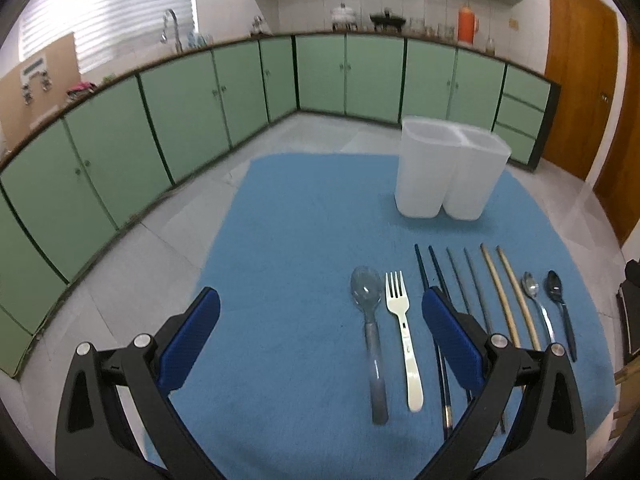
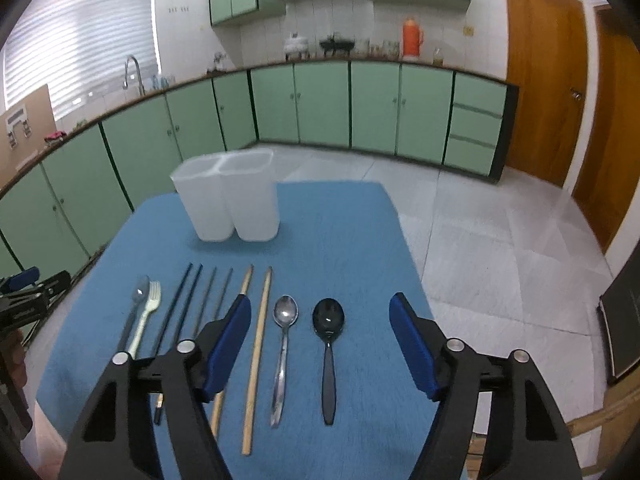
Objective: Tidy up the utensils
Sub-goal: 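Grasp the black spoon with the right tool while the left tool grasps the clear spoon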
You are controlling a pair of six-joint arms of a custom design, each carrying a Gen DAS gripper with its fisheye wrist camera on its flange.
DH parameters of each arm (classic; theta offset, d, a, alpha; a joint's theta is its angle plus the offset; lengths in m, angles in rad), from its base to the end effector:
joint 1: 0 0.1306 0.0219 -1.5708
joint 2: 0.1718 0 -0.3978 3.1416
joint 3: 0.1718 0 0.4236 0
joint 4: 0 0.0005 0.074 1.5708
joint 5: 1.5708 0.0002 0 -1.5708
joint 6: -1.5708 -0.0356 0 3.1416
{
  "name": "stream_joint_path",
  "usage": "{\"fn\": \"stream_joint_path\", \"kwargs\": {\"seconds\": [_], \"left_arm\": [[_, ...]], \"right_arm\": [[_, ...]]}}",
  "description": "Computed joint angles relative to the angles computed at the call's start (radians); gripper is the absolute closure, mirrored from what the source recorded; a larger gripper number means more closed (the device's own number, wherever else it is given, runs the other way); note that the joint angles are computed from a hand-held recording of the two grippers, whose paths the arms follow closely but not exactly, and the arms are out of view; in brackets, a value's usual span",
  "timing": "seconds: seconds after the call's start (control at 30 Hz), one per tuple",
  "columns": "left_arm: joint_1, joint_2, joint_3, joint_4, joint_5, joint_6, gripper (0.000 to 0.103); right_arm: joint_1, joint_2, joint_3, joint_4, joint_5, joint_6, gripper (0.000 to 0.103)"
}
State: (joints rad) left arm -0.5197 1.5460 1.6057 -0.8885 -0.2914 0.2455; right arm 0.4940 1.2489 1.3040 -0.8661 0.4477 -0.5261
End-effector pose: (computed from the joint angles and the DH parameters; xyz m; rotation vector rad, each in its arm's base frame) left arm 0.5047 -0.2776 0.4696 0.1884 2.3473 -0.0214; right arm 0.4111 0.2033 0.4702 0.2432 2.2701 -0.0085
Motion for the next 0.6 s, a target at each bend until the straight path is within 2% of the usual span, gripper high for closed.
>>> {"fn": "stream_joint_path", "kwargs": {"seconds": [0.07,0.3,0.37,0.5,0.6], "left_arm": [[0.009,0.055,0.048,-0.030,0.032,-0.001,0.005],[0.027,0.183,0.159,-0.092,0.066,-0.012,0.011],[0.031,0.202,0.176,-0.104,0.070,-0.013,0.012],[0.038,0.240,0.214,-0.133,0.090,-0.010,0.021],[0.042,0.255,0.225,-0.141,0.096,-0.005,0.022]], "right_arm": [[-0.035,0.031,0.015,-0.011,-0.051,0.008,0.039],[-0.116,0.155,0.081,-0.066,-0.184,0.044,0.048],[-0.124,0.176,0.090,-0.072,-0.201,0.052,0.048],[-0.137,0.221,0.108,-0.088,-0.234,0.066,0.050],[-0.145,0.245,0.120,-0.097,-0.249,0.074,0.051]]}}
